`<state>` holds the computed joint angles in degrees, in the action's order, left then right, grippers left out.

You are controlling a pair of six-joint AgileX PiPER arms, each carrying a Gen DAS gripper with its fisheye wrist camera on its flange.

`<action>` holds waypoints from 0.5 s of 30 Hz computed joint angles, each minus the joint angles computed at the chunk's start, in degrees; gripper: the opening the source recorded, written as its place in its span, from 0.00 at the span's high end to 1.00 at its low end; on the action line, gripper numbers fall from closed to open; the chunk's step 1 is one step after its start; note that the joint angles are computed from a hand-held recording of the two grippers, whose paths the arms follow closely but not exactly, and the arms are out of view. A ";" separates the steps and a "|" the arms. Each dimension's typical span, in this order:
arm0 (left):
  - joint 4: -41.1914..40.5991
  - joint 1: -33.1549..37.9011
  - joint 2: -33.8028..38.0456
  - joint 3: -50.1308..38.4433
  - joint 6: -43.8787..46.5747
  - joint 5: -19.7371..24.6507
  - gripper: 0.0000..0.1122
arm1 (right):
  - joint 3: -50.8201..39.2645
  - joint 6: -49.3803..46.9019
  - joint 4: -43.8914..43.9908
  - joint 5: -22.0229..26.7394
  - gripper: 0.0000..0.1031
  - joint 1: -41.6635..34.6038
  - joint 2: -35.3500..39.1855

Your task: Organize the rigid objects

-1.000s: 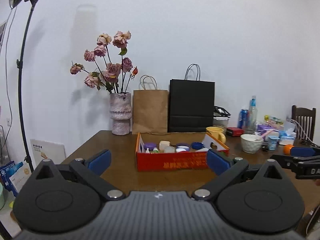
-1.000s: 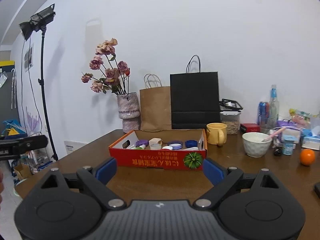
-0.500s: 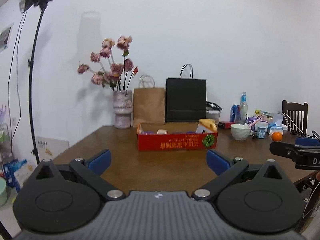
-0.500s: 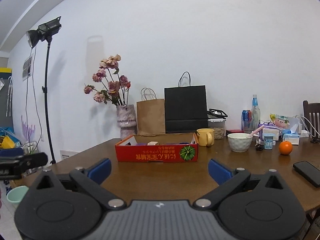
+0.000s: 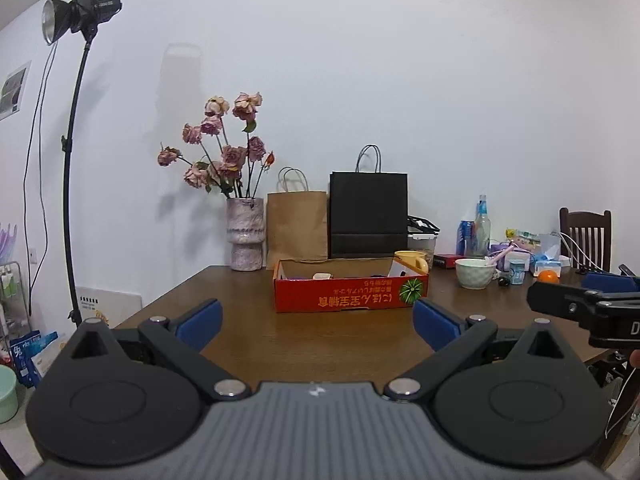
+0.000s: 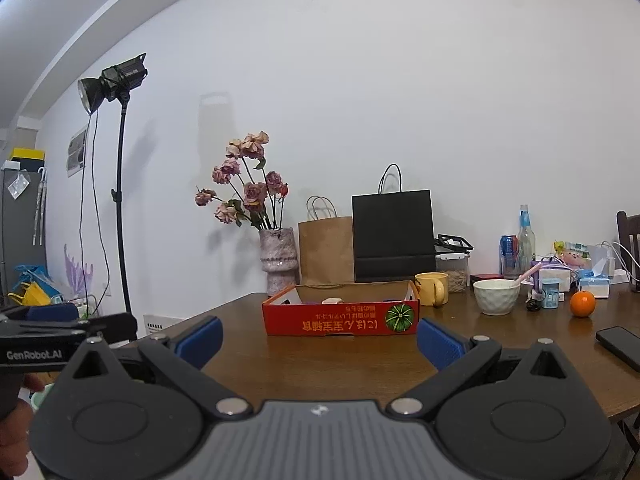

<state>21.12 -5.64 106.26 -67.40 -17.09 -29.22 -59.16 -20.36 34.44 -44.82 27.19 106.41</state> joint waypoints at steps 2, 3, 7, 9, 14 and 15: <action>0.09 -0.12 -0.07 -0.10 -0.36 0.34 0.08 | 0.06 0.00 0.07 -0.30 0.00 0.06 -0.05; 0.29 -0.15 -0.11 -0.15 -0.62 0.57 0.08 | 0.14 -0.04 0.16 -0.40 0.00 0.13 -0.08; 3.34 -0.24 -0.31 -0.98 -3.65 2.41 0.08 | 0.47 -0.60 0.04 -0.01 0.00 0.13 -0.41; 1.61 -0.57 -0.43 0.07 -1.29 0.91 0.08 | 1.64 -0.75 -0.26 -2.13 0.00 0.50 -0.55; 0.74 -0.78 0.44 -0.22 -1.37 0.76 0.08 | 1.98 -0.26 1.84 -4.15 0.00 0.74 0.20; 0.07 -0.74 0.41 0.21 -0.67 0.17 0.08 | 1.80 -0.56 1.97 -4.07 0.00 0.81 0.40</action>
<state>21.19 -6.38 106.66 -67.19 -17.76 -29.05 -57.36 -20.92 36.41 -48.88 28.00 106.81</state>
